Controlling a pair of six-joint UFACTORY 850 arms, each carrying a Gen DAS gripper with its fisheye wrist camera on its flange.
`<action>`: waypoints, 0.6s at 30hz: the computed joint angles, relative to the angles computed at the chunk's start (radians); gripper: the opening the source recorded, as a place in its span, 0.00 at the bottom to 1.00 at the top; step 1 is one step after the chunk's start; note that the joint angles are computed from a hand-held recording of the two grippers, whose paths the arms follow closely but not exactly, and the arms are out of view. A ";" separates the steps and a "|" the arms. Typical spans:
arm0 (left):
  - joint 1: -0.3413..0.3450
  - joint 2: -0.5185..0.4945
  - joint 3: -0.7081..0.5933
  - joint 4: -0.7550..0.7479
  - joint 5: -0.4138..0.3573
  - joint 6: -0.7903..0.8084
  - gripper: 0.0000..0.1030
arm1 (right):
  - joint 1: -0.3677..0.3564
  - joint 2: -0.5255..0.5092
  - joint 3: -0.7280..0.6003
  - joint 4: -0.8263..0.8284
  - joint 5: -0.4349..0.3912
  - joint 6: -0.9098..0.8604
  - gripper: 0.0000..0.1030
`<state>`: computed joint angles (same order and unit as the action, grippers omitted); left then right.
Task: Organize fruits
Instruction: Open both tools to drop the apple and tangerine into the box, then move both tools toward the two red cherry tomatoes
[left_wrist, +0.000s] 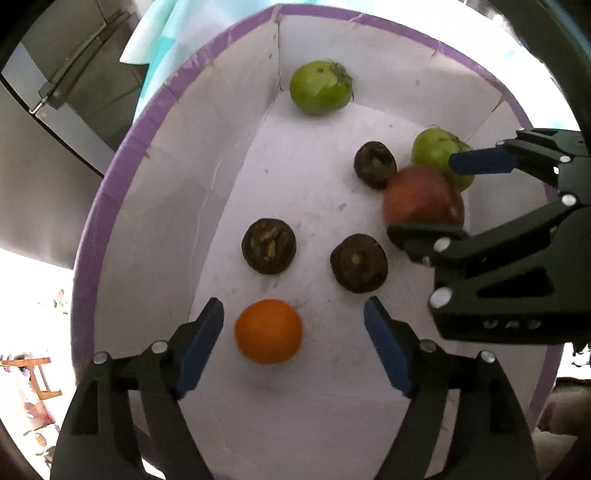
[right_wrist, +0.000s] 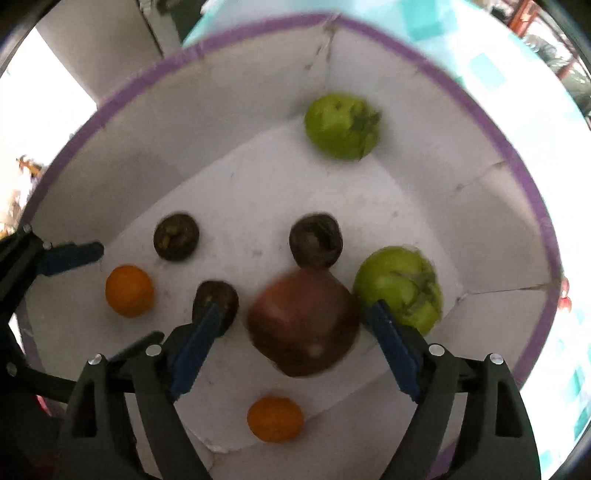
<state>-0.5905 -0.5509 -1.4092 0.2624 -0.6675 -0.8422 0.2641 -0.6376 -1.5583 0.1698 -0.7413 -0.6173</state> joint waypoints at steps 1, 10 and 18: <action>-0.004 0.008 0.009 0.012 0.011 -0.020 0.79 | -0.017 0.021 0.018 0.060 0.026 -0.036 0.78; -0.128 0.036 -0.050 0.615 -0.120 -0.672 0.84 | -0.245 0.221 0.196 0.931 0.093 -0.753 0.86; -0.291 -0.205 -0.486 0.941 -0.457 -0.732 0.98 | -0.476 0.306 0.268 1.190 0.094 -0.981 0.86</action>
<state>-0.8819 -0.7559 -1.8957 1.2033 -1.1245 -1.5742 -0.2116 -0.3312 -1.2903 1.3600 -0.6475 -1.5982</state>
